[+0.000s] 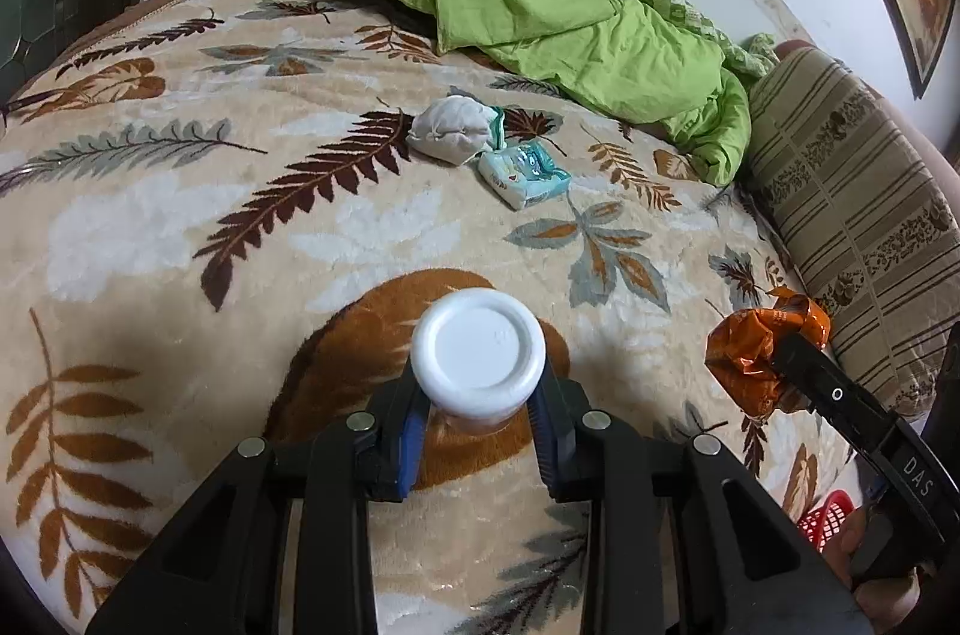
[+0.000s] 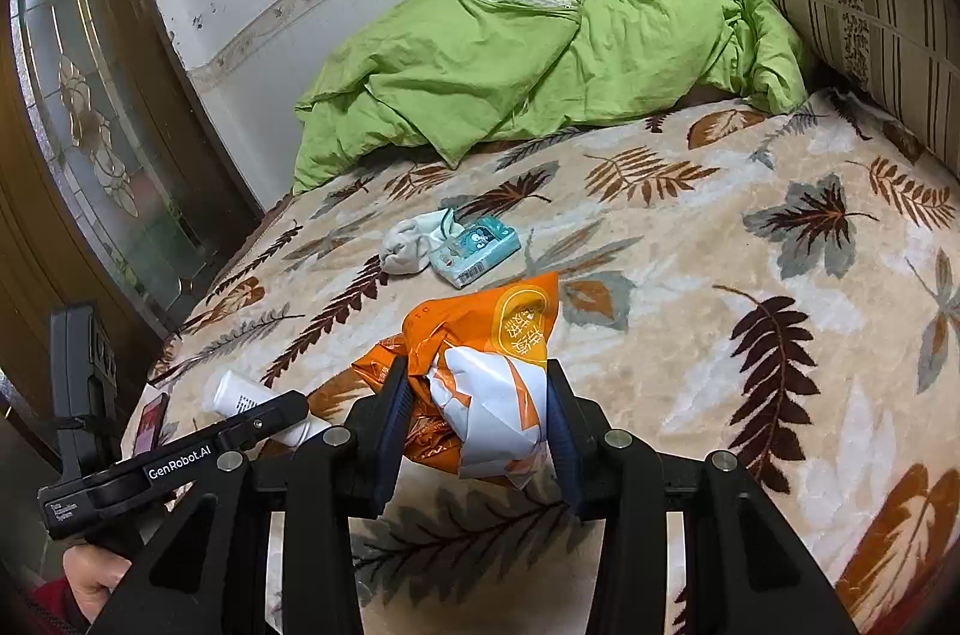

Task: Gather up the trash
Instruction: 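Lift the white bottle in the left tool and orange bag in the right tool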

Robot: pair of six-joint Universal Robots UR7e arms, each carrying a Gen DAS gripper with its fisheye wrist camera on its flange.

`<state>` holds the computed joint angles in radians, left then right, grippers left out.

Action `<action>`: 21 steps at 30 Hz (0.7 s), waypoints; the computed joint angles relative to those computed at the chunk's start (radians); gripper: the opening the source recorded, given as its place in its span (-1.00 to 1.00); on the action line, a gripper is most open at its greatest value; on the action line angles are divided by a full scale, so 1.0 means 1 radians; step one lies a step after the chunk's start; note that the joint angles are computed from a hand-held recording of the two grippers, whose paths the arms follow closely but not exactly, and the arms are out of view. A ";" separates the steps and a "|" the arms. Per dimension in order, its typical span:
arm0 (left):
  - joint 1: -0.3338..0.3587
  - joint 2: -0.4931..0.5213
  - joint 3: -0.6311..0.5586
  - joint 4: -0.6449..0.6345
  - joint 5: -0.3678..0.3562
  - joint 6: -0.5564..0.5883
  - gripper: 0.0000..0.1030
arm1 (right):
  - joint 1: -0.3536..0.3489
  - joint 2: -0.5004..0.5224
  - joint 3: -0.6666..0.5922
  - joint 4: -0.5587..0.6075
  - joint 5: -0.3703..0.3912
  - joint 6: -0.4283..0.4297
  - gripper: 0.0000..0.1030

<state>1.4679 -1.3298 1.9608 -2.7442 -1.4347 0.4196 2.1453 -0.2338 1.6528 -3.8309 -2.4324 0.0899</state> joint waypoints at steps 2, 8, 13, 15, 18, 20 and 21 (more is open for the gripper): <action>-0.004 -0.004 0.013 -0.031 -0.001 0.017 -0.44 | -0.002 0.000 0.000 0.002 0.000 0.005 -0.14; -0.025 -0.021 0.058 -0.115 0.007 0.073 -0.44 | -0.004 -0.003 0.007 -0.012 0.010 0.005 -0.14; -0.032 -0.029 0.073 -0.137 0.002 0.101 -0.44 | -0.003 -0.003 0.006 -0.009 0.008 0.006 -0.14; -0.033 -0.030 0.075 -0.137 0.001 0.103 -0.44 | -0.003 -0.003 0.006 -0.008 0.006 0.007 -0.14; -0.032 -0.030 0.076 -0.138 -0.005 0.101 -0.44 | -0.003 -0.003 0.005 -0.008 0.004 0.007 -0.14; -0.032 -0.032 0.077 -0.138 -0.007 0.102 -0.44 | -0.002 -0.006 0.008 -0.005 0.004 0.008 -0.14; -0.031 -0.032 0.076 -0.135 -0.008 0.102 -0.44 | -0.001 -0.007 0.009 -0.004 0.003 0.007 -0.14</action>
